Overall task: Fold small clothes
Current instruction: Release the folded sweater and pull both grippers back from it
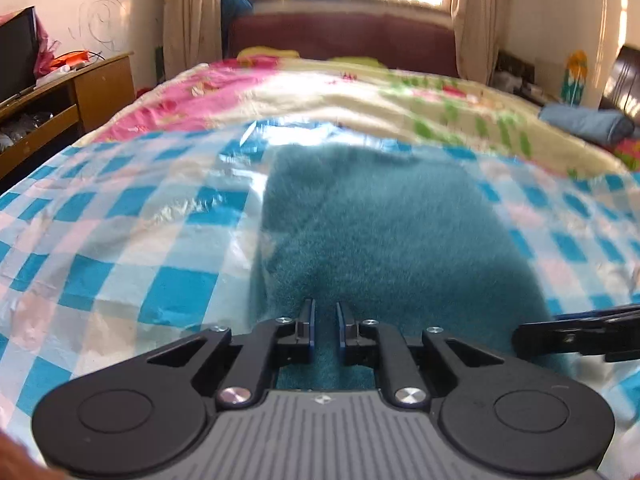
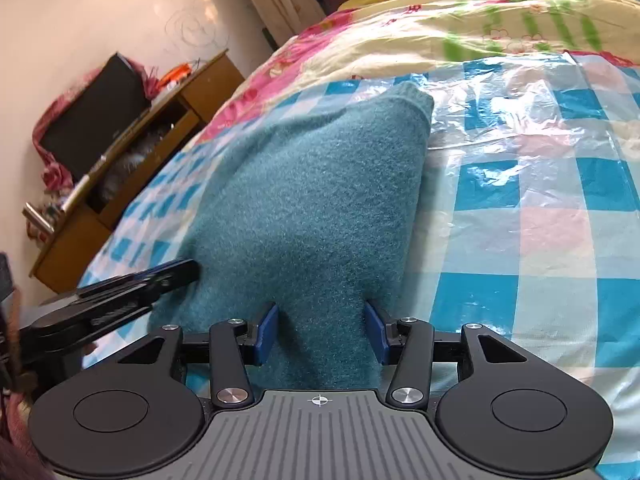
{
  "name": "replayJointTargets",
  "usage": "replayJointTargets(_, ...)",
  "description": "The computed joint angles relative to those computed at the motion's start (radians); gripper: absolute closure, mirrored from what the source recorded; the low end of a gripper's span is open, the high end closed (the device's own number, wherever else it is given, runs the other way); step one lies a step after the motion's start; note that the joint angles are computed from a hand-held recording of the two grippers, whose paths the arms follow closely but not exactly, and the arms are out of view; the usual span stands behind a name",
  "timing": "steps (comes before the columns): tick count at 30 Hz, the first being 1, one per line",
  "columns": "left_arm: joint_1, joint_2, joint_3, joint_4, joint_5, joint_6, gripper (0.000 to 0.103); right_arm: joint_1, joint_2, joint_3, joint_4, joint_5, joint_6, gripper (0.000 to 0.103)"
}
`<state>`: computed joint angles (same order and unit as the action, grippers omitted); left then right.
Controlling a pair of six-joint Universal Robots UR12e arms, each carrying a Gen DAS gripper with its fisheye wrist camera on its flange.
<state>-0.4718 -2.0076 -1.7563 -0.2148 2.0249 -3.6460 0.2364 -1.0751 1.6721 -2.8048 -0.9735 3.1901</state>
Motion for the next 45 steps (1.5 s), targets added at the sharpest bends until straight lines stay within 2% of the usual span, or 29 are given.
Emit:
replayJointTargets(2, 0.0, 0.006, -0.007, -0.004, -0.006, -0.01, 0.084, 0.001, -0.004, 0.003, 0.02, -0.001, -0.009, 0.056)
replayJointTargets(8, -0.01, 0.025, -0.006, -0.063, -0.008, -0.048, 0.084, -0.013, -0.024, 0.035, 0.004, 0.027, 0.047, 0.056)
replayJointTargets(10, -0.017, 0.029, -0.003, -0.069, -0.002, -0.051, 0.082, -0.013, -0.033, 0.043, 0.013, 0.016, 0.036, 0.056)
replayJointTargets(13, -0.027, 0.032, 0.003, -0.094, 0.003, -0.05, 0.073, -0.015, -0.045, 0.055, 0.03, 0.015, 0.037, 0.056)
replayJointTargets(15, -0.034, 0.034, 0.003, -0.113, 0.005, -0.052, 0.072, -0.016, -0.052, 0.057, 0.062, 0.01, 0.039, 0.055)
replayJointTargets(19, -0.045, 0.045, -0.003, -0.119, 0.005, -0.072, 0.07, -0.023, -0.075, 0.084, 0.064, 0.029, 0.034, 0.055)
replayJointTargets(25, -0.062, 0.057, -0.01, -0.122, -0.006, -0.074, 0.066, -0.022, -0.108, 0.118, 0.032, 0.053, 0.024, 0.055)
replayJointTargets(31, -0.08, 0.065, -0.012, -0.131, -0.003, -0.084, 0.061, -0.016, -0.134, 0.143, -0.01, 0.039, 0.017, 0.053)
replayJointTargets(41, -0.106, 0.079, -0.01, -0.153, 0.027, -0.092, 0.046, -0.01, -0.163, 0.179, -0.058, 0.009, 0.045, 0.047)
replayJointTargets(45, -0.117, 0.084, -0.011, -0.16, 0.048, -0.097, 0.038, -0.002, -0.174, 0.192, -0.072, -0.016, 0.039, 0.041)
